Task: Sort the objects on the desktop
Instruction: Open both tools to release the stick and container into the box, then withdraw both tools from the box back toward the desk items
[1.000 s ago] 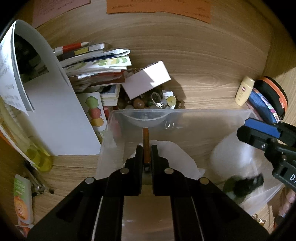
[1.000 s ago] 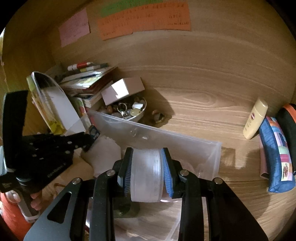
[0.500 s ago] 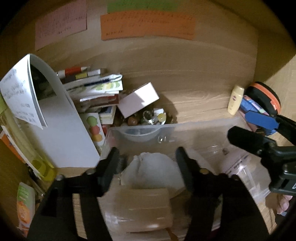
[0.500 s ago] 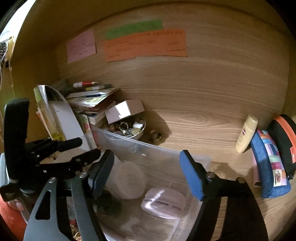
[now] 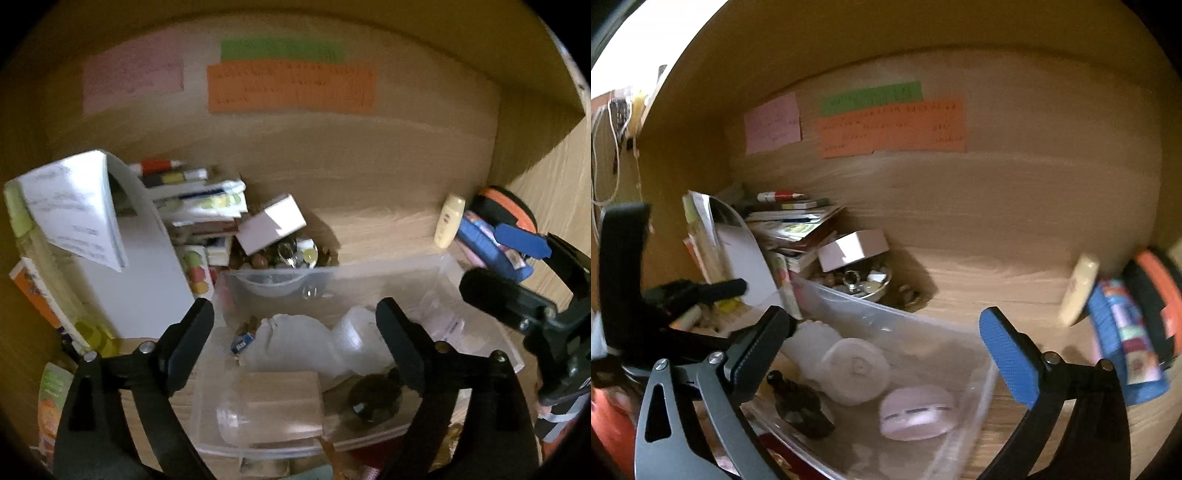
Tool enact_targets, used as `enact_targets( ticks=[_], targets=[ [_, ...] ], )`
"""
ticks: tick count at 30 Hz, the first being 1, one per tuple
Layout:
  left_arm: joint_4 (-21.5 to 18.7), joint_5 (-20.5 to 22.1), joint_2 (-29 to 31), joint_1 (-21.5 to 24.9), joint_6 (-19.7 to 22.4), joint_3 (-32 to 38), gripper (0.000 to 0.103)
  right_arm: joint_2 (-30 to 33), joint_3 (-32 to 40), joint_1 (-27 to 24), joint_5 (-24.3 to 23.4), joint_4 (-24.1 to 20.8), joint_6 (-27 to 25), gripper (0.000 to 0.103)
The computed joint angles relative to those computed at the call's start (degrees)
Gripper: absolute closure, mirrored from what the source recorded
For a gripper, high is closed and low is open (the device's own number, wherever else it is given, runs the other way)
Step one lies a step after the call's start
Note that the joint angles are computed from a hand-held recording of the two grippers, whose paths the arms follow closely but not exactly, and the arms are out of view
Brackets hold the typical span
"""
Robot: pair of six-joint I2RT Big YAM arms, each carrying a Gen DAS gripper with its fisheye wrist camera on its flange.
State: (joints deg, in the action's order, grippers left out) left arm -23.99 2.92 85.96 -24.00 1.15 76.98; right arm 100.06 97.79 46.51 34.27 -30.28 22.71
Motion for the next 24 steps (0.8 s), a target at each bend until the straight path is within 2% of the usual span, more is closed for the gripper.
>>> enact_targets(
  ticks=[7, 10, 15, 19, 24],
  targets=[
    [1.7, 5.5, -5.6, 1.8, -2.1, -4.2, 0.011, -1.7, -0.8, 4.2, 8.7, -2.1, -0.8, 0.000],
    [1.8, 6.7, -7.4, 2.1, -2.5, -5.6, 0.011, -1.9, -0.8, 6.2, 13.5, -4.7, 2.8, 0.000],
    [3.3, 3.6, -11.5, 2.1, -2.6, -9.7, 0.011, -2.3, -1.3, 7.9, 13.3, -8.3, 10.6, 0.000],
    [3.0, 5.0, -14.2, 3.5, -3.1, -12.1, 0.011, -0.6, 1.0, 9.0, 15.9, -15.5, 15.3, 0.000],
    [2.0, 4.9, -16.0, 5.5, -3.0, -14.2, 0.011, -0.4, 0.7, 9.6, 13.7, -20.1, 20.2, 0.000]
  ],
)
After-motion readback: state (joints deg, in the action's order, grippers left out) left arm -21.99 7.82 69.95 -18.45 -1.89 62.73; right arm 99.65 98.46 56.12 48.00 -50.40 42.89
